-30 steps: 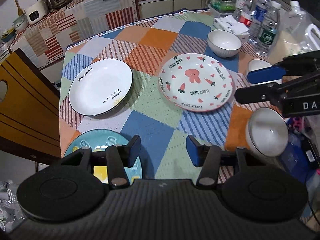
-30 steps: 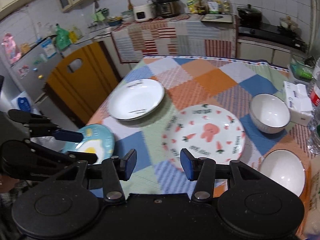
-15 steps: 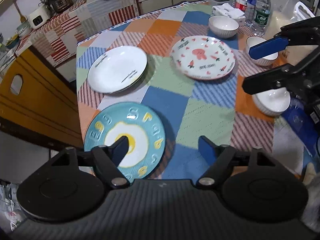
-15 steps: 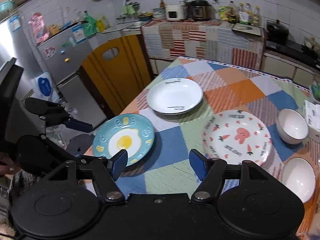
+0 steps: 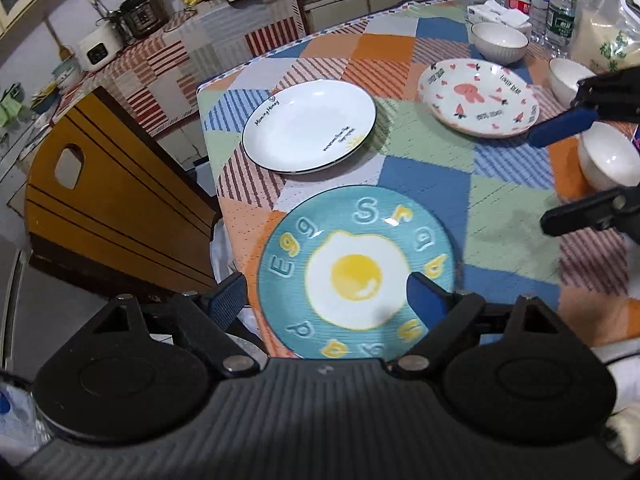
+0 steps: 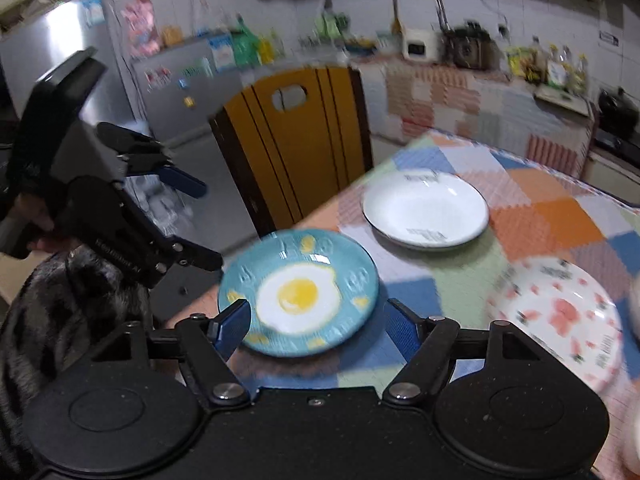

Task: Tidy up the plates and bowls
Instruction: 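Move both grippers to the rim of the teal egg-print plate, then close both grippers on the egg-print plate rim and lift it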

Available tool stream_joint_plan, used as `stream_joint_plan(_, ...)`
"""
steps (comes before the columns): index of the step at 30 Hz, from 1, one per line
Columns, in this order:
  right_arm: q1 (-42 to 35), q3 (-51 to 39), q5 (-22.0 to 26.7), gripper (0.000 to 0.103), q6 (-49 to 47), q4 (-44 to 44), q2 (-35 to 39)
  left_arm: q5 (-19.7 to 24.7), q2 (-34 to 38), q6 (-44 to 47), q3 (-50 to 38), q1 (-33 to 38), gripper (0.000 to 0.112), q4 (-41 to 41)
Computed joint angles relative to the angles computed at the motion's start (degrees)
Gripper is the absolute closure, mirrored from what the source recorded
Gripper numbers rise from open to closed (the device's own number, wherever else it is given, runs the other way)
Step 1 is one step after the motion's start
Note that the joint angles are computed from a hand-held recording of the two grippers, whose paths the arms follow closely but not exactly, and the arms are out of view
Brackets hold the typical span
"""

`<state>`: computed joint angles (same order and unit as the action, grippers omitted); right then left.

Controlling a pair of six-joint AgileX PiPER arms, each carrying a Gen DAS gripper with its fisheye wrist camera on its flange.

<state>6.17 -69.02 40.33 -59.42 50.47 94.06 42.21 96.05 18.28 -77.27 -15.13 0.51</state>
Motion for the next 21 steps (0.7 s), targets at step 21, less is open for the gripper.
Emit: stream_joint_plan(21,6.41,-4.39,-7.76,0.035,4.54,5.16,18.69,20.22,30.81,1.67,-27.86,11.15,0.051,-10.43)
